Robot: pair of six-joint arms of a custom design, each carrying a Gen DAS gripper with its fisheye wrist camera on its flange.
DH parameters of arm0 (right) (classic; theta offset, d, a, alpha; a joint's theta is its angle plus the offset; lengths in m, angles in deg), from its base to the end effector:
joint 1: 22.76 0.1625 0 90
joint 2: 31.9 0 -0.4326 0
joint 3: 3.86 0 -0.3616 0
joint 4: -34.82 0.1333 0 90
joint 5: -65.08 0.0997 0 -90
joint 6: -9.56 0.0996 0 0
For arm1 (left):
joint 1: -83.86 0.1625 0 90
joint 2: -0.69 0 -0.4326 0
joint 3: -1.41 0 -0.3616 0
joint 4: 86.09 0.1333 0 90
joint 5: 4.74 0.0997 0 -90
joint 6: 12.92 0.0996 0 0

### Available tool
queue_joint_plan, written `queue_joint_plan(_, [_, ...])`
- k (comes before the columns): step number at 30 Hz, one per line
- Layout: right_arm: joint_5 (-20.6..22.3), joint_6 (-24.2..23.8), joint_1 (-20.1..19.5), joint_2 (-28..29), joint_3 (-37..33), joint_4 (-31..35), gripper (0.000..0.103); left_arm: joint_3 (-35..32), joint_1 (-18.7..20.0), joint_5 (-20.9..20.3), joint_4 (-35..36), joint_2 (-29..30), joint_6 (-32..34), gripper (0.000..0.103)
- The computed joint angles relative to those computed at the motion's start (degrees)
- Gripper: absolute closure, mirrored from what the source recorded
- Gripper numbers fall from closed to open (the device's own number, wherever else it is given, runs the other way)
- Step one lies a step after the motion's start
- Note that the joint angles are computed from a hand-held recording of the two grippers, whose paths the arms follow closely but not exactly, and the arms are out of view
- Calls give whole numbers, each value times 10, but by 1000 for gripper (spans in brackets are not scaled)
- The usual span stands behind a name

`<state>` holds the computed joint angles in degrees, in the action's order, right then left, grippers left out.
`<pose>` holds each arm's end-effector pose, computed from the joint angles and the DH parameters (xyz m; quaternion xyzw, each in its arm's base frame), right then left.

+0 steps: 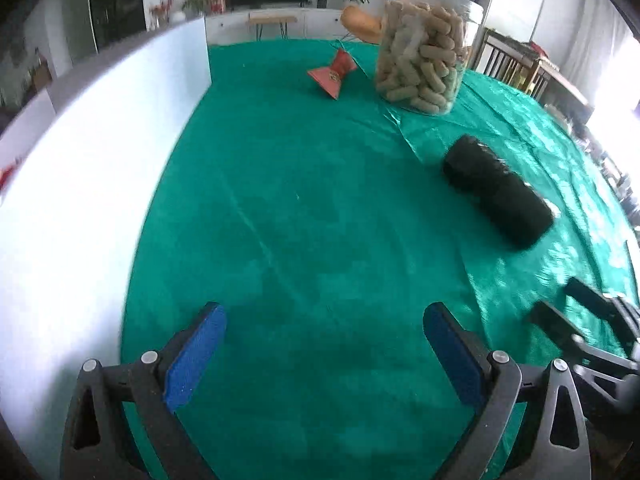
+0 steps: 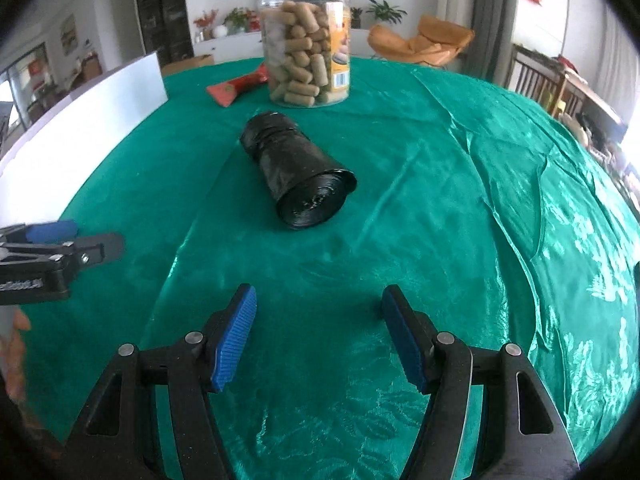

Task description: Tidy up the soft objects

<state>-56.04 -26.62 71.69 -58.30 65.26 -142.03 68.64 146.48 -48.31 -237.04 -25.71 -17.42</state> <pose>0.1424 -0.7754 0.1178 0.2155 -0.8722 0.2801 0.3381 -0.1755 -0.7856 0.0883 0.1120 0.9006 -0.2610 0.3291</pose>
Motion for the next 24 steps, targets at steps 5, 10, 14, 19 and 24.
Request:
queue_joint_plan(5, [0, -6, 0, 3, -1, -3, 30, -55, 10, 27, 5, 32, 43, 4])
queue_joint_plan(10, [6, -5, -1, 2, 0, -1, 30, -58, 18, 19, -34, 38, 83, 0])
queue_joint_plan(14, [20, 17, -5, -8, 7, 12, 30, -53, 18, 18, -47, 36, 89, 0])
queue_joint_plan(19, [45, 64, -14, -23, 9, 26, 30, -54, 17, 19, -47, 37, 88, 0])
queue_joint_plan(24, [49, 27, -1, -31, 34, -54, 30, -54, 17, 19, -47, 37, 89, 0])
